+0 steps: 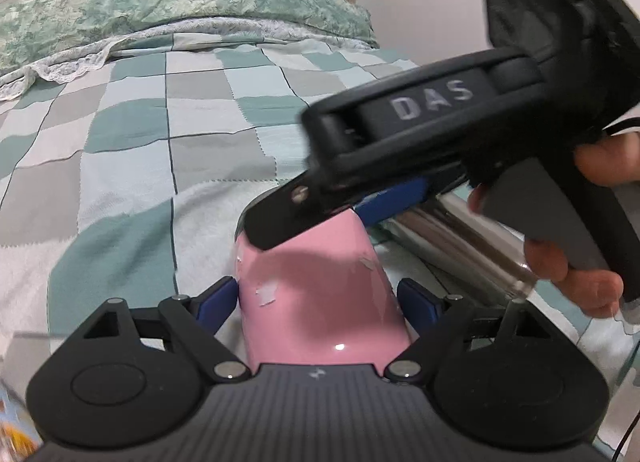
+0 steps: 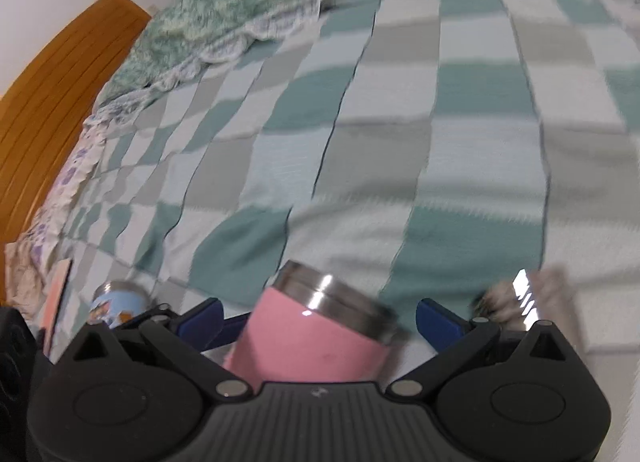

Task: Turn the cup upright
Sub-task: 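Rotate the right tool to turn the pink cup rim-up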

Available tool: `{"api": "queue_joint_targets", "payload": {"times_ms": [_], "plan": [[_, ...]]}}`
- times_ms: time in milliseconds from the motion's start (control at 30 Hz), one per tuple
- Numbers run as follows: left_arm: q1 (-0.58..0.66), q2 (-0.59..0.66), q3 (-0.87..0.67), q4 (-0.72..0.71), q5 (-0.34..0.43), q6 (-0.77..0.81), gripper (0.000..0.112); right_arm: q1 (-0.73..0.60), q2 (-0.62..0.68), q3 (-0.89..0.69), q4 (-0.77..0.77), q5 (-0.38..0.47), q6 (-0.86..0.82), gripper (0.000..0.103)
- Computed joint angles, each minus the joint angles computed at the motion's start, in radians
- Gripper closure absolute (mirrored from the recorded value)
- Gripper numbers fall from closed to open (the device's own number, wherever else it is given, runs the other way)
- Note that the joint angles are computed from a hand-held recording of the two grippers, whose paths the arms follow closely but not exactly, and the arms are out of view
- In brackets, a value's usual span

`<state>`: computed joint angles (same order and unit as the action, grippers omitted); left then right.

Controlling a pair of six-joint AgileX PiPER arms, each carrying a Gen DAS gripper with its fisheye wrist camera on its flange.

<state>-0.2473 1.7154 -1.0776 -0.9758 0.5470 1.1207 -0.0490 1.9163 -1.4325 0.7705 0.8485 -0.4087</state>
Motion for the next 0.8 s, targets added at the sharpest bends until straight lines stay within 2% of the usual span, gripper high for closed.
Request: {"api": "queue_joint_targets", "payload": {"times_ms": [100,167,367,433,467,500,533,600,633,733,800], "plan": [[-0.029,-0.063,0.110,-0.123,-0.101,0.115,0.024,-0.010,0.008,0.024,0.050,0.051,0.003,0.001],[-0.045,-0.101,0.171,-0.226,-0.147,0.238,0.025,-0.016,0.009,0.057,0.090,0.055,-0.014,0.009],[-0.057,-0.166,0.253,-0.388,-0.191,0.430,0.025,-0.056,-0.010,0.148,0.243,0.074,-0.098,0.017],[-0.068,-0.208,0.275,-0.373,-0.209,0.425,0.025,-0.055,-0.055,0.195,0.274,0.056,-0.144,0.017],[-0.077,-0.230,0.279,-0.323,-0.219,0.371,0.027,-0.050,-0.092,0.233,0.294,0.033,-0.181,0.018],[-0.065,-0.262,0.288,-0.283,-0.194,0.310,0.027,-0.039,-0.142,0.279,0.307,-0.002,-0.225,0.018],[-0.040,-0.286,0.294,-0.280,-0.143,0.289,0.027,-0.019,-0.188,0.315,0.300,-0.048,-0.250,0.019],[0.043,-0.345,0.332,-0.366,0.003,0.358,0.025,0.032,-0.318,0.432,0.314,-0.182,-0.359,0.019],[0.068,-0.368,0.351,-0.393,0.043,0.380,0.024,0.047,-0.356,0.464,0.322,-0.218,-0.389,0.020],[0.076,-0.461,0.452,-0.492,0.017,0.434,0.024,0.089,-0.490,0.599,0.419,-0.326,-0.541,0.020],[0.083,-0.499,0.500,-0.497,0.011,0.424,0.024,0.156,-0.582,0.671,0.441,-0.440,-0.609,0.020]]}}
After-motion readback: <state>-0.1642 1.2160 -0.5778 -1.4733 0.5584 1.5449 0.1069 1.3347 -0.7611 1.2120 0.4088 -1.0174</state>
